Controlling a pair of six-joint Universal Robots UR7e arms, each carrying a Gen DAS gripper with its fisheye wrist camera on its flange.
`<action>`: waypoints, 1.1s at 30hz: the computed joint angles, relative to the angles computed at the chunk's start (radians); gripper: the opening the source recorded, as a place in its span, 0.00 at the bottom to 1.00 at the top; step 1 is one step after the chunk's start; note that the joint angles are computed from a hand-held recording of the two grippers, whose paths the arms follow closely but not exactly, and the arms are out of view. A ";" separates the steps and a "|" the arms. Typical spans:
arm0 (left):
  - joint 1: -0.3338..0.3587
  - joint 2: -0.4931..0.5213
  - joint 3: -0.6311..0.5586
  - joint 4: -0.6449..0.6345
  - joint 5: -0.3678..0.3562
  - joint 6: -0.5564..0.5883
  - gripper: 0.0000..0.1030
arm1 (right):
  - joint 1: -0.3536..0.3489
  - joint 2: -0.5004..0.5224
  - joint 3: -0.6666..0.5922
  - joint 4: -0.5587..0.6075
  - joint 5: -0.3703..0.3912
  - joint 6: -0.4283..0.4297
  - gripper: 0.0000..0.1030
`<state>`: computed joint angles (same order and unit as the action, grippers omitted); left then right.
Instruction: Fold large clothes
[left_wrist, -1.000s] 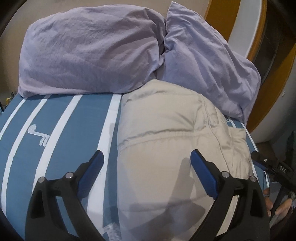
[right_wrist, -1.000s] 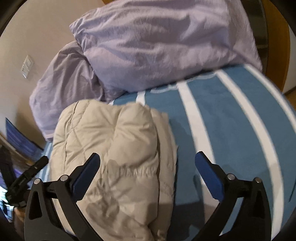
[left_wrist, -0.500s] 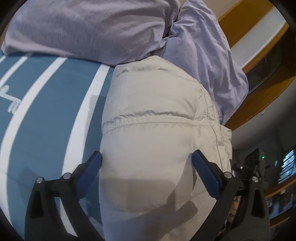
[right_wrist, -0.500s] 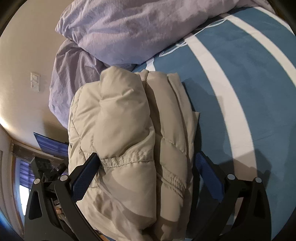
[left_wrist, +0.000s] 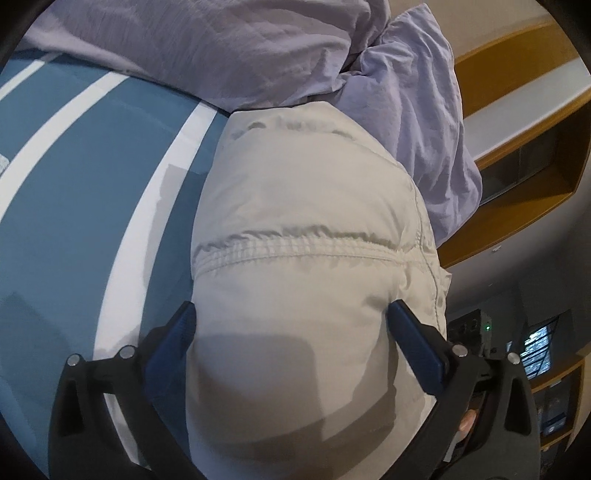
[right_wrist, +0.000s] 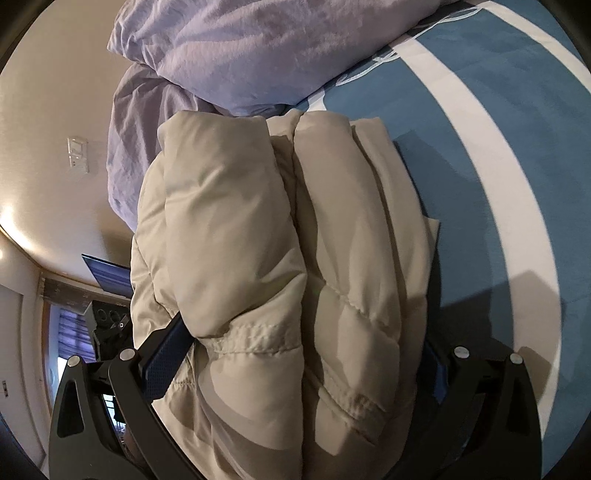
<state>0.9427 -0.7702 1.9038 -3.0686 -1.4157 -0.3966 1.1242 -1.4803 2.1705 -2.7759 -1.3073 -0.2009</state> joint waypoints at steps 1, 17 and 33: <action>0.000 0.002 -0.002 -0.002 -0.003 -0.004 0.98 | -0.002 0.001 0.001 0.000 0.011 -0.006 0.99; -0.001 -0.081 0.000 0.007 0.073 0.005 0.71 | 0.065 0.094 -0.038 -0.050 0.137 -0.001 0.62; -0.015 -0.089 -0.053 0.057 0.352 0.119 0.83 | 0.170 0.220 -0.075 -0.251 -0.003 0.106 0.73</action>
